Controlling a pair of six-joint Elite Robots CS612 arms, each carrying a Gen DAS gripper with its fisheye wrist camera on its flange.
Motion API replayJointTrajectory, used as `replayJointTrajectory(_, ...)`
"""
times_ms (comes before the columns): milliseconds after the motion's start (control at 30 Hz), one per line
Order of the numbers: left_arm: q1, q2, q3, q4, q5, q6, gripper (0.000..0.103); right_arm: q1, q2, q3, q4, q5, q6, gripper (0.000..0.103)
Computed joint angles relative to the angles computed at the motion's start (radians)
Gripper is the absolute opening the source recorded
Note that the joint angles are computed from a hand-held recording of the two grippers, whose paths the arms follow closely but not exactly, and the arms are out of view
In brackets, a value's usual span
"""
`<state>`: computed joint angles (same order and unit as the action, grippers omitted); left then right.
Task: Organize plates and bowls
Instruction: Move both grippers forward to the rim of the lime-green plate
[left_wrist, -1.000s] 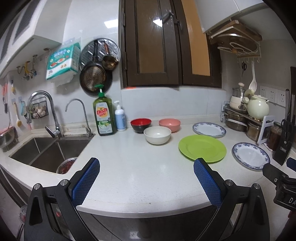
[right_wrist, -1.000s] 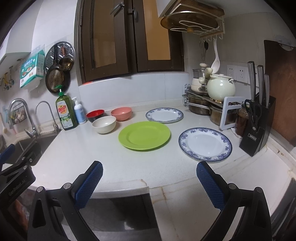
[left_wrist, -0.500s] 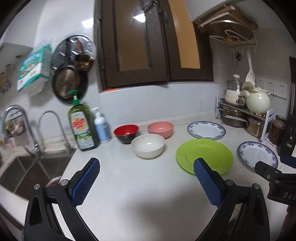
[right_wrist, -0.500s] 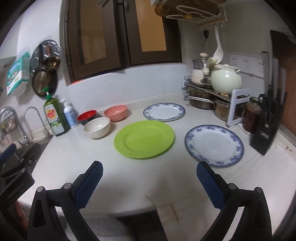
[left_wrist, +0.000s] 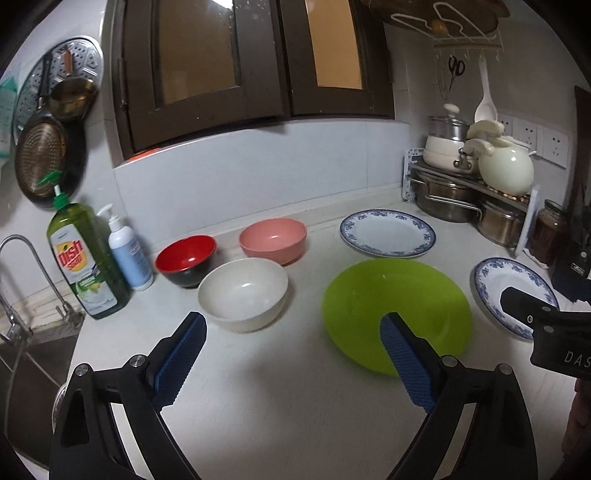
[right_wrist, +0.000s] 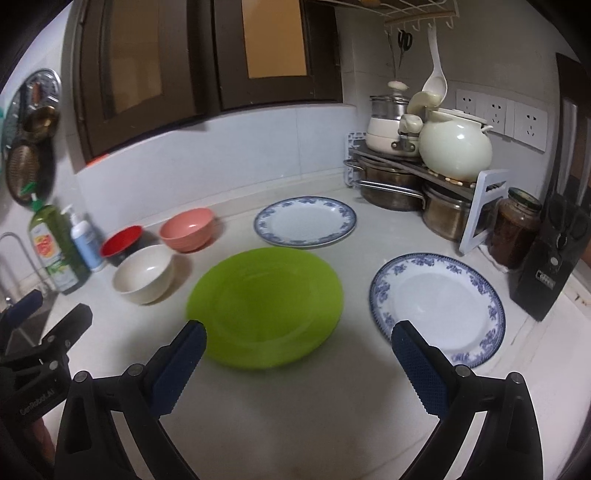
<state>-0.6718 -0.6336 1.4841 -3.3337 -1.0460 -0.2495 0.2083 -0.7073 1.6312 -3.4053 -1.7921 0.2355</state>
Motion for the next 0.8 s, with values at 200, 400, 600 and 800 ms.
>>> replayJointTrajectory(200, 0.005, 0.046, -0.098, 0.075, 0.018, -0.017, 0.093, -0.032, 0.026, -0.066, 0.067, 0.058, -0.055, 0.099)
replayJointTrajectory(400, 0.018, 0.097, -0.206, 0.220, -0.024, -0.050, 0.086, -0.059, 0.068, -0.142, 0.135, 0.111, -0.084, 0.095)
replayJointTrajectory(600, 0.031, 0.147, -0.299, 0.350, -0.081, -0.051, 0.080, -0.078, 0.115, -0.212, 0.224, 0.137, -0.076, 0.088)
replayJointTrajectory(800, 0.041, 0.177, -0.354, 0.440, -0.118, -0.089, 0.075, -0.089, 0.150, -0.271, 0.302, 0.164, -0.076, 0.081)
